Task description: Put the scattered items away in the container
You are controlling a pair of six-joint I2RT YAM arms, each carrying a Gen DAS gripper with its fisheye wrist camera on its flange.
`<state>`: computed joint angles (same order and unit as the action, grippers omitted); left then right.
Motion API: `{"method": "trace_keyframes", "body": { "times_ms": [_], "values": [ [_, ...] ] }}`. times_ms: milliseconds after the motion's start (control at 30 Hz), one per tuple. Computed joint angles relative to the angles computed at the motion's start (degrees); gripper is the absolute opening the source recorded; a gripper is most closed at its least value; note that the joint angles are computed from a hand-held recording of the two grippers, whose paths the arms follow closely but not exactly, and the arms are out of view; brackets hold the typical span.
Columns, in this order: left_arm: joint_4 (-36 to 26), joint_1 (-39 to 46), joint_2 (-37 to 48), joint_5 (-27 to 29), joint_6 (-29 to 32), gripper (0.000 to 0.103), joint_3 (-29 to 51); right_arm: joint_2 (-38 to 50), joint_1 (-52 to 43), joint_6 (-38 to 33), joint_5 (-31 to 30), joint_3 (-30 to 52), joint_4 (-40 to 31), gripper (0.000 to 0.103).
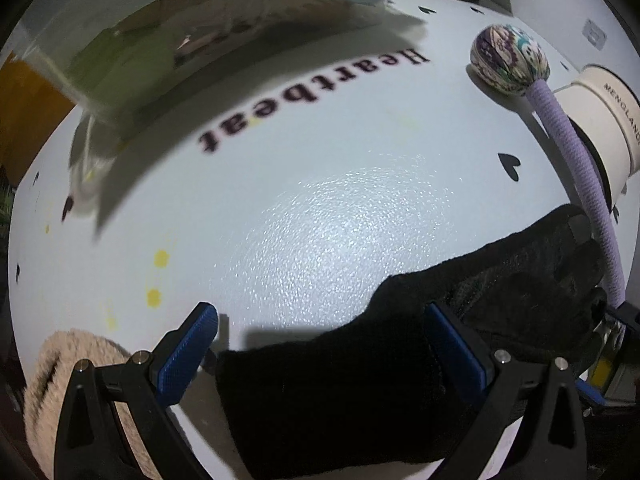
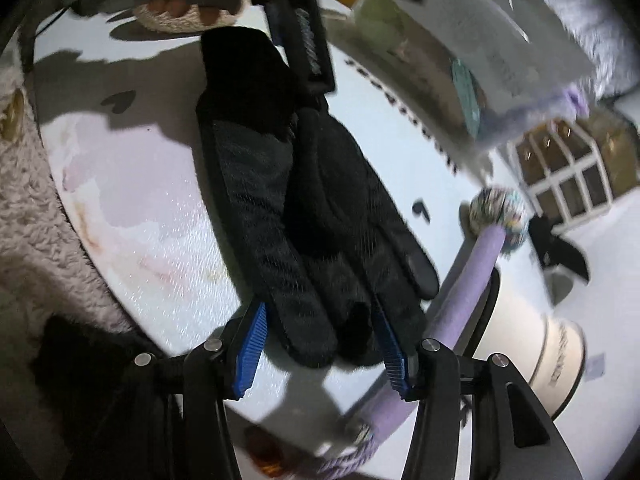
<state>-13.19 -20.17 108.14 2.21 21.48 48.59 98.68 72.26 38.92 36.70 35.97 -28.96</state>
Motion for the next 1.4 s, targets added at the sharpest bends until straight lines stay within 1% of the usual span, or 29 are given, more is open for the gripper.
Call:
{"method": "trace_keyframes", "body": {
  "times_ms": [33, 133, 200, 267, 300, 333, 367, 400, 433, 500, 600, 700, 767, 833, 900, 967, 1033, 1067, 1100, 1133, 1200, 1267, 1333, 1367, 1400],
  "values": [
    [-0.4, 0.0, 0.1, 0.1, 0.3, 0.103, 0.2, 0.7, 0.1, -0.1, 1.0, 0.3, 0.1, 0.058],
    [-2.4, 0.4, 0.8, 0.9, 0.4, 0.103, 1.3, 2.0, -0.3, -0.7, 2.9, 1.1, 0.9, 0.061],
    [-3.4, 0.9, 1.2, 1.7, 0.5, 0.103, 1.8, 2.9, -0.9, -2.1, 3.8, 1.8, 1.7, 0.061],
    [-3.8, 1.3, 1.3, 2.5, 0.7, 0.103, 1.7, 3.6, -2.1, -5.5, 3.6, 2.8, 3.3, 0.06],
    [-3.7, 1.4, 1.1, 2.7, 0.8, 0.103, 1.4, 3.9, -2.8, -7.1, 3.3, 3.3, 4.0, 0.058],
    [-3.6, 1.5, 0.9, 2.8, 0.9, 0.103, 1.1, 4.2, -3.4, -8.7, 3.0, 3.8, 4.6, 0.054],
    [-3.3, 1.6, 0.7, 2.9, 1.0, 0.103, 0.7, 4.1, -4.1, -9.4, 1.9, 4.1, 4.8, 0.052],
    [-2.2, 1.9, -0.1, 3.5, 1.3, 0.103, -0.4, 4.0, -4.7, -10.1, 0.8, 4.3, 4.8, 0.046],
    [-1.1, 2.3, -1.0, 4.0, 1.7, 0.103, -1.6, 3.7, -4.9, -9.7, -0.3, 4.4, 4.5, 0.042],
    [1.1, 3.0, -2.6, 5.1, 2.5, 0.103, -3.8, 3.0, -5.8, -8.8, -2.6, 4.6, 3.8, 0.04],
    [3.7, 6.0, -7.8, 8.9, 5.1, 0.102, -8.2, -0.2, -10.7, -6.8, -9.8, 3.7, 4.3, 0.038],
    [4.9, 10.2, -16.7, 13.1, 12.0, 0.102, -14.5, -5.1, -18.3, -5.6, -19.6, 0.3, 8.0, 0.038],
    [3.9, 14.2, -24.3, 16.5, 20.6, 0.102, -19.3, -5.6, -20.0, -6.4, -21.8, 0.3, 8.1, 0.038],
    [5.4, 15.5, -27.8, 17.7, 27.6, 0.102, -22.8, -5.3, -20.0, -7.9, -21.8, 0.8, 7.3, 0.038],
    [8.8, 15.9, -31.0, 17.7, 34.9, 0.102, -27.0, -5.7, -20.5, -9.1, -22.5, 0.6, 7.3, 0.038],
    [18.5, 12.1, -30.1, 13.9, 41.0, 0.102, -31.9, -6.1, -21.3, -10.2, -23.7, 0.7, 7.0, 0.038],
    [27.6, 11.7, -29.3, 11.8, 51.4, 0.102, -36.7, -6.1, -21.7, -11.2, -24.3, 1.1, 6.5, 0.038],
    [32.3, 11.4, -26.6, 11.5, 55.1, 0.1, -38.0, -6.1, -21.9, -11.8, -24.5, 1.3, 6.2, 0.038],
    [37.5, 11.1, -23.4, 11.3, 58.7, 0.094, -39.3, -6.2, -22.1, -12.2, -24.7, 1.4, 6.0, 0.038],
    [42.3, 10.0, -19.5, 10.7, 60.3, 0.093, -39.9, -6.1, -22.3, -12.5, -25.0, 1.6, 5.6, 0.038],
    [42.4, 8.2, -18.0, 11.0, 58.4, 0.092, -38.2, -6.0, -22.8, -13.1, -25.6, 2.3, 4.8, 0.038],
    [40.9, 5.5, -16.0, 9.0, 54.4, 0.092, -35.1, -6.1, -24.0, -13.9, -27.1, 2.9, 3.8, 0.038],
    [37.0, 3.2, -13.8, 7.9, 49.6, 0.091, -30.8, -6.4, -25.0, -14.4, -28.4, 3.2, 3.4, 0.038],
    [33.7, 2.9, -13.1, 8.2, 48.0, 0.089, -28.5, -6.4, -25.3, -14.6, -28.6, 3.5, 2.8, 0.037],
    [30.8, 2.5, -12.4, 8.5, 46.6, 0.072, -26.7, -6.5, -25.6, -14.8, -28.8, 3.9, 2.3, 0.035]
  ]
}}
